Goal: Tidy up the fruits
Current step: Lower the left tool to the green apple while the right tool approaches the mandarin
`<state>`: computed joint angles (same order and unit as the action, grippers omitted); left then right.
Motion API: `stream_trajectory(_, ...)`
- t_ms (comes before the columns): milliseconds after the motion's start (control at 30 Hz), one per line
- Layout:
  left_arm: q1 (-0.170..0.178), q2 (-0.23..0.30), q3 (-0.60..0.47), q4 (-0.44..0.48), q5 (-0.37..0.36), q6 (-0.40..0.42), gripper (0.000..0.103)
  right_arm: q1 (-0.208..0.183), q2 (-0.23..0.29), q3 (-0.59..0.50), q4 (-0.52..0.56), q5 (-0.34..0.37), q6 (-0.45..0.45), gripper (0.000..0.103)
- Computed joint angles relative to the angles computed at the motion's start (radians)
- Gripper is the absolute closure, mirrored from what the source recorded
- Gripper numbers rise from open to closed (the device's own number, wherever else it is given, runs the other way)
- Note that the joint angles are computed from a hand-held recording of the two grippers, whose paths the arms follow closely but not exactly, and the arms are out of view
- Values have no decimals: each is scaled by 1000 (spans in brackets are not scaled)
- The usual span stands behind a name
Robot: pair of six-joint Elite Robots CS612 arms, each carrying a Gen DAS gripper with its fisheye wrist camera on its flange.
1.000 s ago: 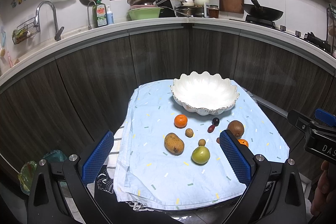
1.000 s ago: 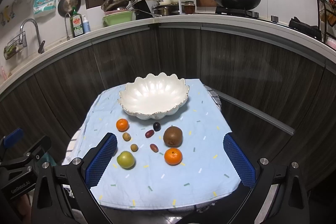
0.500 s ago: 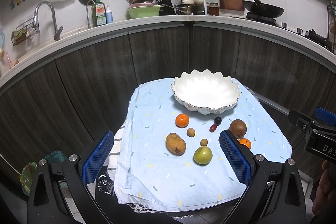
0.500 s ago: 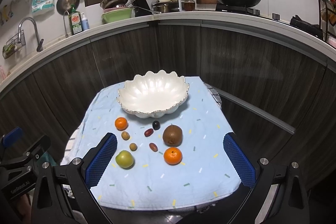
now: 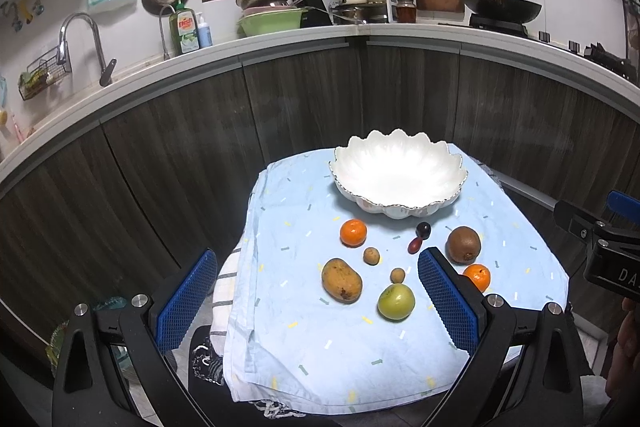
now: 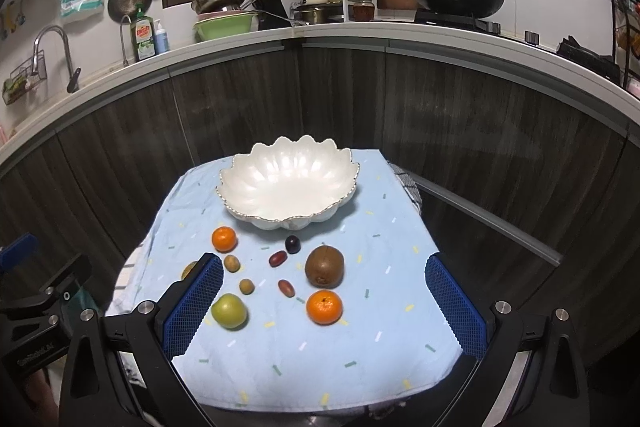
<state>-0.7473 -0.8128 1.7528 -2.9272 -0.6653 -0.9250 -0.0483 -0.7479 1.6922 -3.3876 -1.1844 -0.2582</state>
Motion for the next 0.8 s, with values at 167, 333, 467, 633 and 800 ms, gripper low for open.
stream_trajectory(167,11,15,-25,19,-20,15,1,5,17,-27,20,-19,-12,1)
stream_trajectory(333,22,29,-46,23,-51,40,1,6,33,-50,54,-15,-24,1)
stream_trajectory(467,30,43,-63,17,-68,65,1,6,45,-66,79,-5,-33,1)
stream_trajectory(633,41,63,-86,11,-101,94,1,9,64,-89,111,8,-52,0)
stream_trajectory(800,52,83,-107,0,-133,118,1,14,84,-113,132,9,-79,1)
